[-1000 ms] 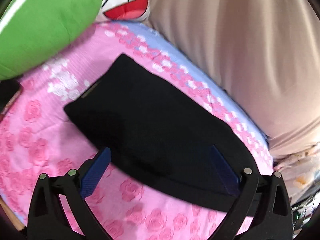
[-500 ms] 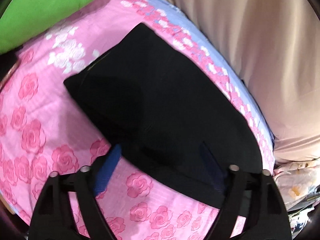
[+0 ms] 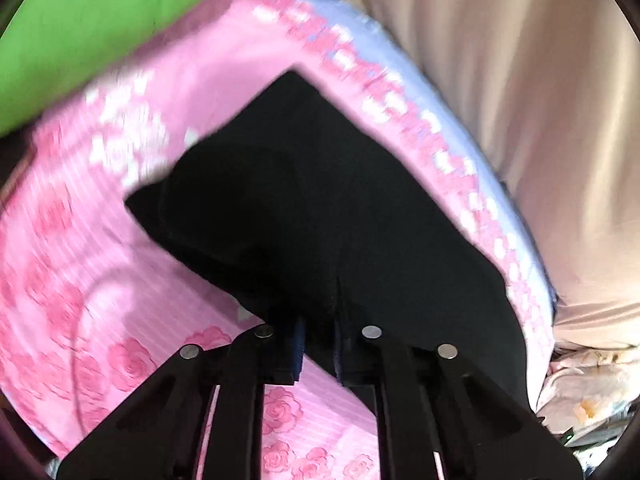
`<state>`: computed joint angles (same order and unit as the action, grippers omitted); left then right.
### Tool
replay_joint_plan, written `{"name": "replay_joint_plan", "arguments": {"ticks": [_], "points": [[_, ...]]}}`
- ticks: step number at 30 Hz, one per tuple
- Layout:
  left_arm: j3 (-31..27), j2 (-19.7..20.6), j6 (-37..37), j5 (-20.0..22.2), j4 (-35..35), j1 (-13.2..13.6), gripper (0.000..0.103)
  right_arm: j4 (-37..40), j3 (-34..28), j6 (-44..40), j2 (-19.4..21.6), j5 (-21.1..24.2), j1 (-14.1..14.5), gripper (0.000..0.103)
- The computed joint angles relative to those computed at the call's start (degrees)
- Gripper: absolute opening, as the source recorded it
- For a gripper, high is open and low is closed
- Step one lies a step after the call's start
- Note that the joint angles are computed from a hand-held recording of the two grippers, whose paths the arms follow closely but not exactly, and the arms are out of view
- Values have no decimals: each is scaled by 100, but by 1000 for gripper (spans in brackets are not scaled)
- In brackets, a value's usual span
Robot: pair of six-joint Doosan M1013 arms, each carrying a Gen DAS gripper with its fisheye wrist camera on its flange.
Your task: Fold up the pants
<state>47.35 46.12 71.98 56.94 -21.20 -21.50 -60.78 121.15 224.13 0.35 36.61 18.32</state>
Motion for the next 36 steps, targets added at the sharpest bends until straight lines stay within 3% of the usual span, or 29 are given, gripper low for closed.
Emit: {"name": "replay_joint_plan", "arguments": {"ticks": [3,5,6,9,11,12,13,14,15,16,18,20,21,22,23,24,26,27,28,29,30,33,35,36], "points": [[122,-165,345,-132,-59,7,10,-1698,216,1102,-399,646,596,4],[242,-216,454,-116,-24,27,10,-1609,292,894,-461,1061,888,4],[231,-176,427,-23,26,34,10,-1133,369,615,-433,1078,933,4],[146,23,338,335,35,68,11,-506,845,988,-339,80,649,4],[329,-38,398,193,-15,76,14,-1010,1092,1810,-342,-369,600,6],[410,-98,410,114,35,66,17,-1203,1152,2102,-447,-357,646,13],[493,-169,392,34,109,52,21,-1183,1122,2094,-458,-46,772,29],[594,-264,394,-66,231,26,23,-964,1062,1786,-452,176,841,54],[647,-317,366,-119,323,5,36,-769,1003,1488,-449,425,919,63],[707,-374,323,-180,411,-14,55,-751,1005,1490,-472,549,966,66],[826,-478,294,-332,415,-27,70,-1201,1176,2137,-623,476,961,66],[867,-526,350,-359,393,-55,70,-2149,1451,3357,-794,223,810,66],[854,-523,343,-364,406,-78,70,-2416,1579,3665,-903,4,647,66],[838,-517,335,-366,452,-111,70,-2449,1592,3673,-916,-144,509,60],[795,-500,258,-327,637,-160,71,-2300,1546,3382,-883,-447,239,17],[724,-462,138,-288,786,-202,73,-1975,1464,2790,-866,-646,80,7],[677,-431,-130,-261,1114,-281,73,-1937,1288,2296,-911,-248,241,6],[638,-391,-166,-255,1138,-305,73,-2355,1197,2198,-991,262,472,5],[628,-380,-171,-245,1134,-315,73,-2473,1099,1847,-1006,851,718,4],[620,-367,-189,-219,1156,-329,73,-2291,1039,1448,-989,1166,806,4],[624,-359,-157,-207,1132,-332,73,-1842,1006,1090,-959,1182,741,9],[583,-290,-114,-80,1005,-312,75,35,1072,85,-732,618,216,16],[567,-253,-132,-17,866,-283,76,231,1144,282,-718,654,282,18],[581,-249,-132,-29,744,-262,76,-20,1149,754,-742,964,499,22]]}}
